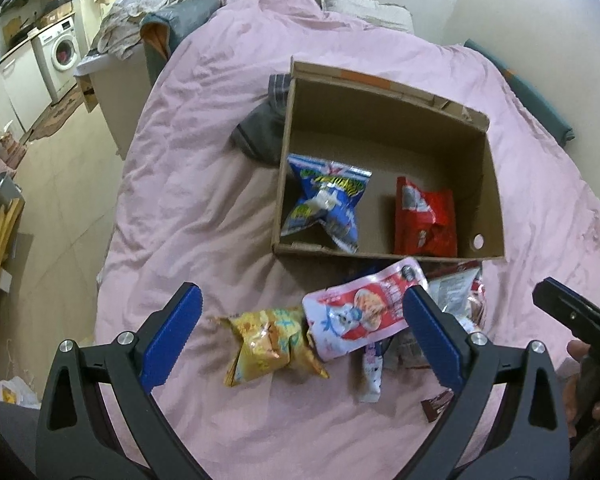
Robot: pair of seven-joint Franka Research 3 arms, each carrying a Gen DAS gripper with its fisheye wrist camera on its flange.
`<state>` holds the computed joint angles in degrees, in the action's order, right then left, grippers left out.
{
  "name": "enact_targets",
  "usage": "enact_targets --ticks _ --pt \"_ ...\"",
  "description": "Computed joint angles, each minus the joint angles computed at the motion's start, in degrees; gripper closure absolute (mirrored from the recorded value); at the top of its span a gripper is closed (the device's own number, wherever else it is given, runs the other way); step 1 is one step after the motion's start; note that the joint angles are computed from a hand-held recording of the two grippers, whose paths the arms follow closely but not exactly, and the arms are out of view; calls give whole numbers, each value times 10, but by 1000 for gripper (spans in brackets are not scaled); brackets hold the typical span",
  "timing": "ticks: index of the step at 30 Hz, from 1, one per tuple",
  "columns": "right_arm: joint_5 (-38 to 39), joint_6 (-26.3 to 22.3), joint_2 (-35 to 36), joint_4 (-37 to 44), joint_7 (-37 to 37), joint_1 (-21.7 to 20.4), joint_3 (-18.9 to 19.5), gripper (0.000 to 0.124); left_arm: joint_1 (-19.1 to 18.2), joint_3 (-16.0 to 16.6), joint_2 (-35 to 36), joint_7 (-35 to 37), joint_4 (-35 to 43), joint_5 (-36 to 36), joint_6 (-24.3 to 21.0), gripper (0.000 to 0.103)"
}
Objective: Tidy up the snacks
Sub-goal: 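Move both tools back toward the remaining snack pile, then grasp the yellow cheese bag with the left tool while the right tool grasps the white chip bag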
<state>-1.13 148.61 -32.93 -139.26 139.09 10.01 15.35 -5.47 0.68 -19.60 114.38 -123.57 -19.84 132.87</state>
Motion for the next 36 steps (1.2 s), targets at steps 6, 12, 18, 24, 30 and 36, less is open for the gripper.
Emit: enact_targets --ticks 6,12,18,24,30,36 --pt "20 -25 -9 -17 -15 14 -14 21 6 -4 6 -13 -6 11 -11 4" --pt "58 -42 -30 -45 -30 28 -35 21 8 -7 12 -20 -6 20 -22 4" --pt "124 -44 -53 -77 -31 39 -60 21 12 -8 18 -34 0 17 -31 4" --pt "233 -2 -10 -71 -108 98 -108 27 16 -7 22 -41 8 9 -40 4" --pt "319 0 78 -8 -193 130 -123 51 27 -3 32 -54 21 5 -48 4" --pt "291 -51 149 58 -194 104 -99 78 47 0 48 -73 34 14 -48 4"
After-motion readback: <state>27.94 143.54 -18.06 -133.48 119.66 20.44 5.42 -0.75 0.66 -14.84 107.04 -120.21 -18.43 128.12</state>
